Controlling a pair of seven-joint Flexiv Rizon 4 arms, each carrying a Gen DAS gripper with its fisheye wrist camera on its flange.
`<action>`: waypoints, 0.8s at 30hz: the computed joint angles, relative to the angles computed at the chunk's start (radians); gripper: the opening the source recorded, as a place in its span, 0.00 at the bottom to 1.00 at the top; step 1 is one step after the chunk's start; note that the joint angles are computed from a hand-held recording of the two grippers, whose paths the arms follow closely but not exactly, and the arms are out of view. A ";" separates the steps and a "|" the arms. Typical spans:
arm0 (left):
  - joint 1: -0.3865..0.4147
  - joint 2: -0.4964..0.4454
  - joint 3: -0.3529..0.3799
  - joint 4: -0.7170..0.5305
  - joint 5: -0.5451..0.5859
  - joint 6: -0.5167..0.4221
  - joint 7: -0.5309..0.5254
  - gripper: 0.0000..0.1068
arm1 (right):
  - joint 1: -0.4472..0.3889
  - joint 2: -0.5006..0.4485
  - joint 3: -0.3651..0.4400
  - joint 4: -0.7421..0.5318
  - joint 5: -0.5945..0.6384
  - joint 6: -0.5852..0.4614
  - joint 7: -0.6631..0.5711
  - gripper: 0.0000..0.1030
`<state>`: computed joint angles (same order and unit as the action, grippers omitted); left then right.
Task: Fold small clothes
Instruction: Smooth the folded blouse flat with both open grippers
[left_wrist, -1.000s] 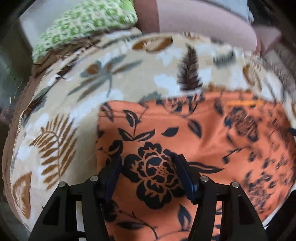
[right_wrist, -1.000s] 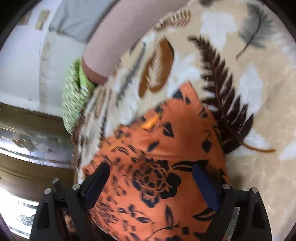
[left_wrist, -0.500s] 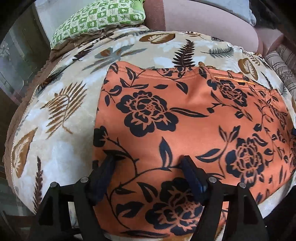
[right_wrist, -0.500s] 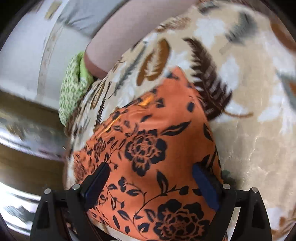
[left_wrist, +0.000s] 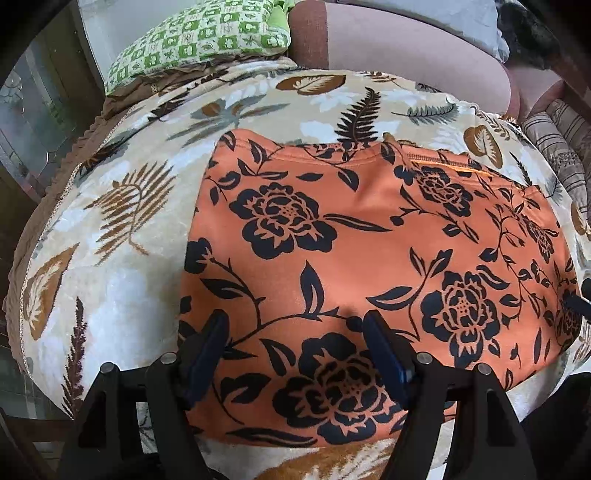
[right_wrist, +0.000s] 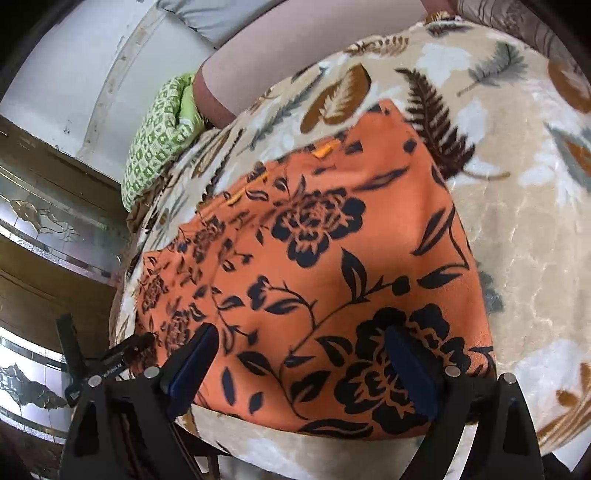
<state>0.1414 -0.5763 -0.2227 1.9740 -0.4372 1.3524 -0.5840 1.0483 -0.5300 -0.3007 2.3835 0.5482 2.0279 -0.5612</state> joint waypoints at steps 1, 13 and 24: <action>0.009 0.004 -0.011 0.007 -0.006 0.006 0.007 0.71 | 0.026 0.002 -0.024 0.004 0.002 0.001 -0.012 0.90; 0.045 -0.005 -0.060 0.031 -0.031 0.013 0.011 0.71 | -0.038 -0.023 0.168 0.026 0.247 0.250 0.008 0.90; 0.153 0.038 -0.299 0.183 -0.103 0.140 0.130 0.72 | -0.331 -0.332 0.561 0.009 0.131 0.699 0.362 0.90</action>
<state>0.2942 -0.5379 -0.5218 2.1568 -0.5402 1.4922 -0.4540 0.7172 -0.8624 0.2600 2.3929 0.6797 2.7270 -0.1995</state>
